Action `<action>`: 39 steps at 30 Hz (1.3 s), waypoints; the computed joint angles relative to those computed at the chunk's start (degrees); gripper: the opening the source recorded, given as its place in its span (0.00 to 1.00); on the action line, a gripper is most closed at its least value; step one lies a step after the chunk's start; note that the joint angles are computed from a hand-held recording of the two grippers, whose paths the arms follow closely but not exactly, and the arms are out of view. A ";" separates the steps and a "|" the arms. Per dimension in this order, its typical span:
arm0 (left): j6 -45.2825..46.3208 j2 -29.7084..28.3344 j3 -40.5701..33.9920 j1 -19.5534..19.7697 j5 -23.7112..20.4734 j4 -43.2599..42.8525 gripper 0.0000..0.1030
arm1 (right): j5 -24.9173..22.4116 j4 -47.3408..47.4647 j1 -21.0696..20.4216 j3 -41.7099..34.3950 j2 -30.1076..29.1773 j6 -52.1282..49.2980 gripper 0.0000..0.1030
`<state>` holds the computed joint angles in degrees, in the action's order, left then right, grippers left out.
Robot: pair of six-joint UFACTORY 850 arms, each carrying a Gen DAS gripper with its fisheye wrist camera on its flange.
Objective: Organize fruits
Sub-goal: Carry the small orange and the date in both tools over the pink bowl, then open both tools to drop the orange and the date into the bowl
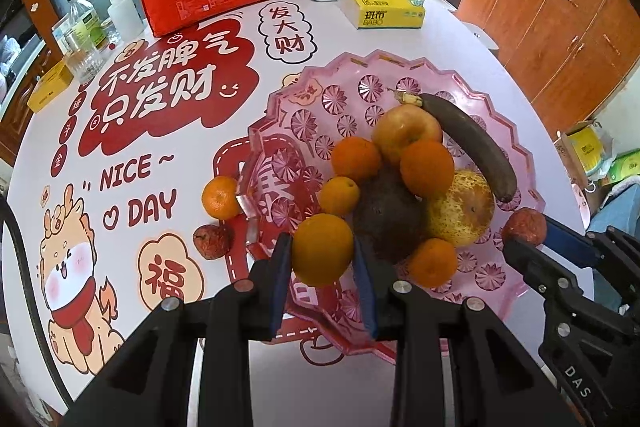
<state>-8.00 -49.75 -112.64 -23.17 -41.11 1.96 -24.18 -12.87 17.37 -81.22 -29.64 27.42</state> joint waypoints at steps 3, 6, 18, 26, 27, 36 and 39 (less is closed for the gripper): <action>0.10 -0.89 -1.14 -0.25 -0.60 0.49 0.28 | -0.22 -0.51 -0.10 -0.22 -0.19 0.33 0.28; 0.14 -1.44 -1.75 -0.45 -0.94 0.92 0.28 | -0.47 -0.71 -0.17 -0.41 -0.39 0.55 0.29; -2.12 -1.02 -0.91 -0.14 -0.75 1.97 0.74 | -0.65 -3.43 0.01 -0.54 -0.50 3.49 0.44; -2.42 0.22 1.04 0.00 0.23 1.57 0.76 | -0.42 -4.74 0.27 -0.30 -0.22 4.81 0.44; -2.26 0.46 1.39 0.02 0.42 1.35 0.76 | -0.42 -4.62 0.25 -0.30 -0.22 4.63 0.44; -1.78 2.36 3.93 -0.01 1.81 0.38 0.76 | -0.45 -4.93 0.42 -0.14 -0.03 5.11 0.44; -1.04 4.27 6.51 -0.04 3.89 -0.06 0.76 | -0.45 -5.93 0.66 0.15 0.31 6.30 0.44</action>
<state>-9.03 -45.48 -106.13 -23.21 -37.22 1.91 -24.63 -18.80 18.03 -81.08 -29.34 33.72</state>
